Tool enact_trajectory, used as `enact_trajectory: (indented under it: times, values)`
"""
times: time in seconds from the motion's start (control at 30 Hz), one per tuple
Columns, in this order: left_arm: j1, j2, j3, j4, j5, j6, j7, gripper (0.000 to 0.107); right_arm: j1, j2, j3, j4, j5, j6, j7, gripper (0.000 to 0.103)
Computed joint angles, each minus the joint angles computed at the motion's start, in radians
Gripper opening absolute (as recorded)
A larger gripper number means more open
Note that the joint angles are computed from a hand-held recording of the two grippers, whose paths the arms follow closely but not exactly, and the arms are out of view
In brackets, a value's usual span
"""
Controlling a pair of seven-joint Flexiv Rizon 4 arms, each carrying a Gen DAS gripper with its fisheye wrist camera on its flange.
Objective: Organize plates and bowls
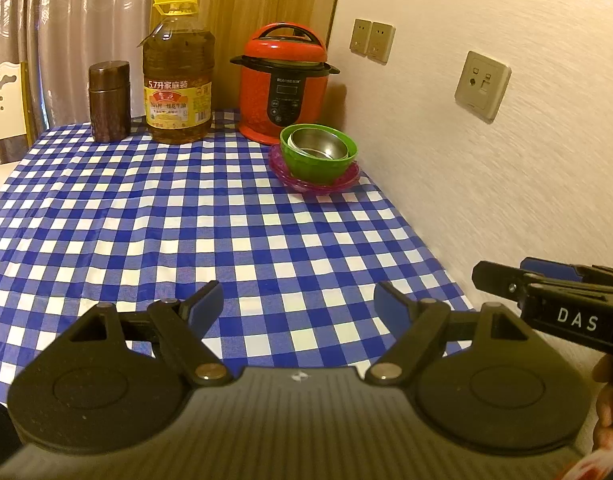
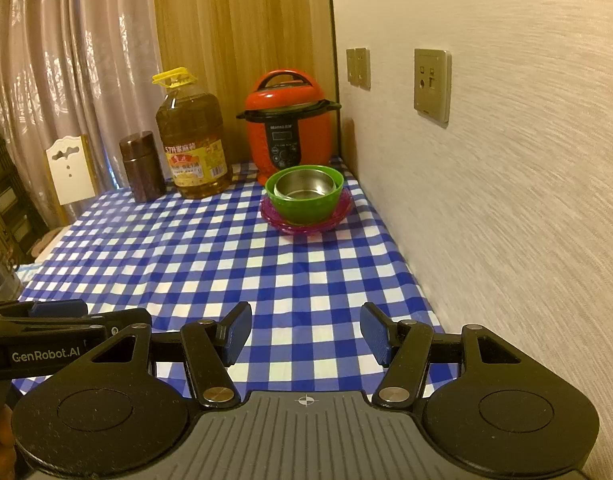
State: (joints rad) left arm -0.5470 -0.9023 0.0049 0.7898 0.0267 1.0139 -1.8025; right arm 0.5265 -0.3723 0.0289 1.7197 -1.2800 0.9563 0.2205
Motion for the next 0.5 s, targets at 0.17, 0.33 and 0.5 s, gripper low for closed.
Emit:
enact_trajectory:
  times: [0.17, 0.33, 0.5]
  values:
    - [-0.001, -0.002, 0.000, -0.003, 0.002, -0.002, -0.001, 0.081, -0.001, -0.002, -0.001, -0.001, 0.001, 0.001, 0.000, 0.060]
    - [-0.002, -0.004, 0.001, -0.007, 0.003, -0.003, -0.002, 0.081, 0.000, -0.003, -0.002, -0.002, 0.000, 0.001, 0.004, 0.060]
    - [-0.002, -0.006, 0.001, -0.010, 0.004, -0.005, -0.004, 0.081, 0.000, -0.004, -0.002, -0.002, 0.000, 0.001, 0.005, 0.060]
